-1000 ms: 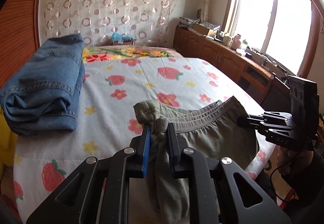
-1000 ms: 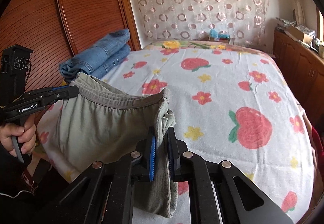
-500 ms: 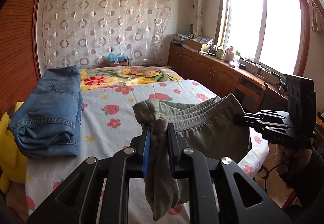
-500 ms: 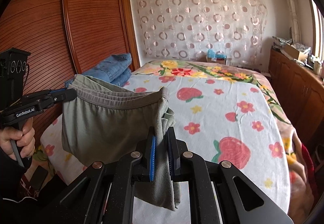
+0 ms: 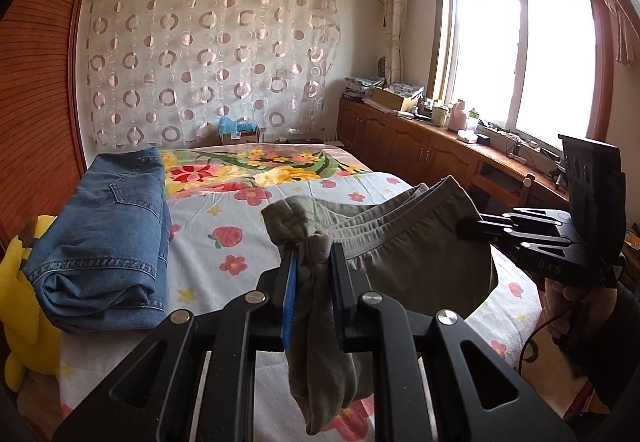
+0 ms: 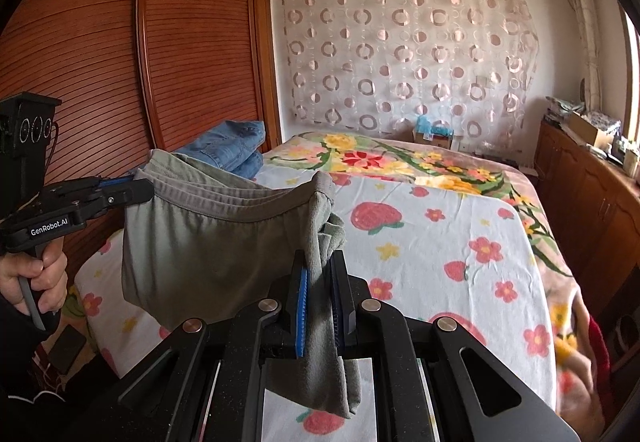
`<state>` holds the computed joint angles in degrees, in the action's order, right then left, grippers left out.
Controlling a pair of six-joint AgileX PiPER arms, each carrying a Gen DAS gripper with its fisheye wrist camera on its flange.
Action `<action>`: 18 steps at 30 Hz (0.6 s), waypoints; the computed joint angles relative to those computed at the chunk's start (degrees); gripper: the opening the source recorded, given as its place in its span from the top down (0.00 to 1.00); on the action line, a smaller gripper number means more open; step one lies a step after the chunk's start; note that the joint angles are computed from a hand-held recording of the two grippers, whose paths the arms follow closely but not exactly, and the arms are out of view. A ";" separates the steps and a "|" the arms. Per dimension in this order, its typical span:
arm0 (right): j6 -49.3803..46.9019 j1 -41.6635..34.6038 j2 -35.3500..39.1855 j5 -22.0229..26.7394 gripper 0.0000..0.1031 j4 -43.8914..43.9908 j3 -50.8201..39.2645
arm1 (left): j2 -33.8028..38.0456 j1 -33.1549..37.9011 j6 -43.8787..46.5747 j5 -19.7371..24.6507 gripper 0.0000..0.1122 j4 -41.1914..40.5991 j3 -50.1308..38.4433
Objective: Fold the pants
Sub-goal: 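Lift the folded shorts with both tools and carry them toward the jeans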
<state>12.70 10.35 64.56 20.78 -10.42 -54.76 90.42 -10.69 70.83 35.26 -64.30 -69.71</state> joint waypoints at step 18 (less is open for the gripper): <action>-29.98 -6.41 13.63 2.02 0.90 24.53 -15.02 | 6.19 1.10 -7.78 -1.01 0.86 6.31 -10.11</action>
